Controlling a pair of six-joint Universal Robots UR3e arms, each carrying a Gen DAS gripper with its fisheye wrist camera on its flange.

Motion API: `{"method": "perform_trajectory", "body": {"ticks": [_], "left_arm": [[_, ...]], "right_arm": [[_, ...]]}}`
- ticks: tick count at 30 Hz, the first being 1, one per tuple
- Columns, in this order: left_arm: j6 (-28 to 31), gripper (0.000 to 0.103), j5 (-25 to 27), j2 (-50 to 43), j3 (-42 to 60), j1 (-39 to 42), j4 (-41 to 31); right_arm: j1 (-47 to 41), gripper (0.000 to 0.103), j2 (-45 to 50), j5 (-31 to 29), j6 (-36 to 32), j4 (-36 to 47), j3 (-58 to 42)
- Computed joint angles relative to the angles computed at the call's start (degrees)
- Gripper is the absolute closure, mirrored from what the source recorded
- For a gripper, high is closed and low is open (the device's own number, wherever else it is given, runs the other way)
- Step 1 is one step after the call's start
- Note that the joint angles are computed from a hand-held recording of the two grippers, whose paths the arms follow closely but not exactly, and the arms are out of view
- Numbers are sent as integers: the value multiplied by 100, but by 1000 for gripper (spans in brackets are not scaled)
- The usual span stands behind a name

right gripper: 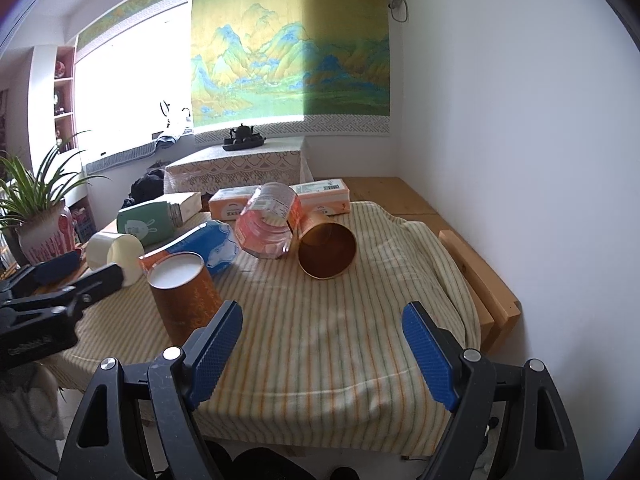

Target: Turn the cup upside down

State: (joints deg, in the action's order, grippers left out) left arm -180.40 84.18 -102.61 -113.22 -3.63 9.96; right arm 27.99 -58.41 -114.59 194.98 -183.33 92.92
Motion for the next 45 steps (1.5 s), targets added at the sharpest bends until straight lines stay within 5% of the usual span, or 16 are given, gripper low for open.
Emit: {"method": "perform_trajectory", "body": {"ticks": [13,16,45], "left_arm": [[-20,1,54,1505,-1498,787,387],[-27,1,-54,1660,-1675,962,328],[-122,1,184,1259,-1481,829,440]], "right_arm": [[582,21,471,-830,93,-125,-697],[659,13,550,-973,154,-205,-779],[654,10,696,-969,243,-99,-970]]}}
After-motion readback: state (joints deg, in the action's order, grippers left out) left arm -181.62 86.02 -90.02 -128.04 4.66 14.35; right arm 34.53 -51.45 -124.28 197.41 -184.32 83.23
